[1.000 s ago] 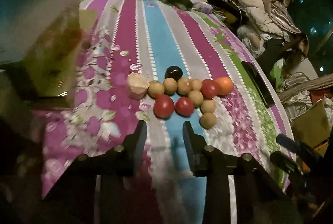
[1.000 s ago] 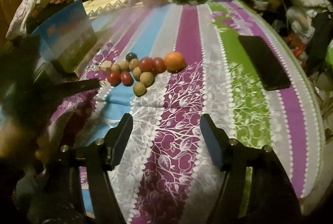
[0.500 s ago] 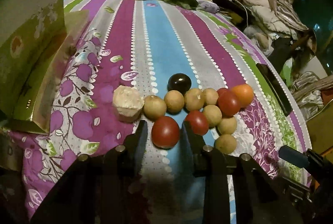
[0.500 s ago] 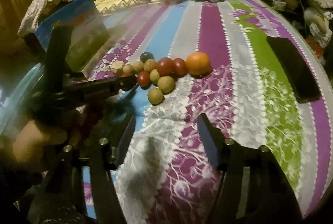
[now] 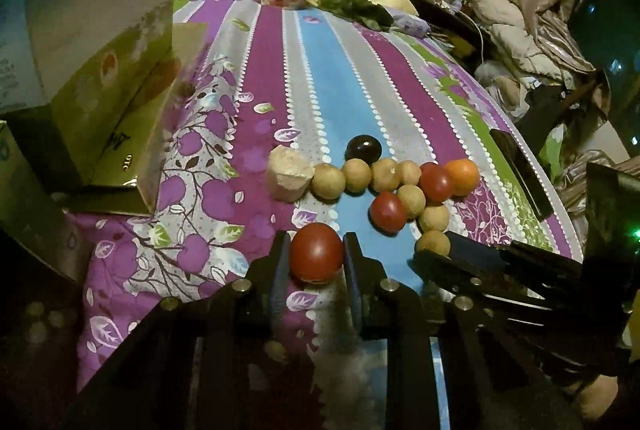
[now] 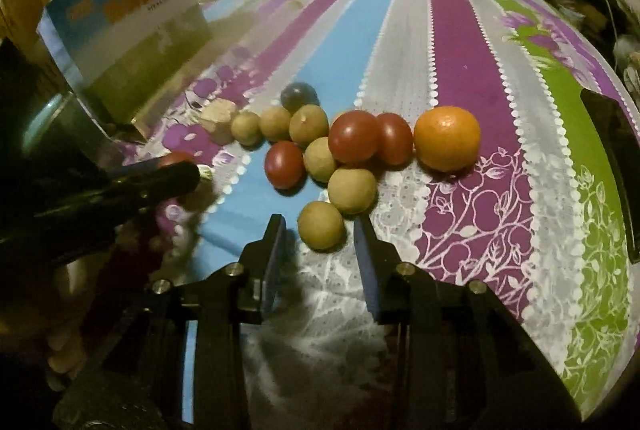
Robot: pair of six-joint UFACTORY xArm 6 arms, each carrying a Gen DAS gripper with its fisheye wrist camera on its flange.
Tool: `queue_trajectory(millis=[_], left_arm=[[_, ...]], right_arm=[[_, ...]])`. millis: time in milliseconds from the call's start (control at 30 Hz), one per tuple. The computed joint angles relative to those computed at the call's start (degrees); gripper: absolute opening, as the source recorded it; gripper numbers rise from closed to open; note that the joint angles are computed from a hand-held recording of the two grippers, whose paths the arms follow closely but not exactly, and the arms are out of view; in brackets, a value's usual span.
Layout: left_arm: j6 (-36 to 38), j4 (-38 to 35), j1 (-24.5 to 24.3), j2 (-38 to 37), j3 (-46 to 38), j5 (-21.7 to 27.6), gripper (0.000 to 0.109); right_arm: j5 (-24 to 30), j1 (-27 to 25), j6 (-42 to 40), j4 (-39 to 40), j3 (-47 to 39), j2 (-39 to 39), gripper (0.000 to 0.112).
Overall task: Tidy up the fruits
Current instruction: 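Grasp a red tomato with the left tool while the right tool approaches a longan, then carry the tomato and a brown longan in both tools over the light-blue basket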
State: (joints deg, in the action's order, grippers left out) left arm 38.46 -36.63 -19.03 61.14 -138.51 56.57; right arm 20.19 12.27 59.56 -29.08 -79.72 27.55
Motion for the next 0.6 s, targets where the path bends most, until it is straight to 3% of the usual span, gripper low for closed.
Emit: queue_trajectory(millis=[100,133,333,600], left_arm=[[-0.47,0.57,-0.14,0.11,-0.02,0.03,0.026],[-0.67,0.86,-0.22,-0.08,0.31,-0.19,0.026],[-0.19,2.18,-0.41,-4.69,6.14,-3.50,0.026],[1.53,2.33,2.17,-15.80,15.62,-8.90,0.026]], right_arm=[[2.25,0.38,0.71,-1.65,-1.38,0.68,0.032],[3.92,0.65,2.43,-3.56,-1.78,0.65,0.024],[6.43,1.12,10.54,-9.10,-0.09,-2.39,0.024],[15.74,4.19,17.60,-13.95,0.08,-10.76,0.024]])
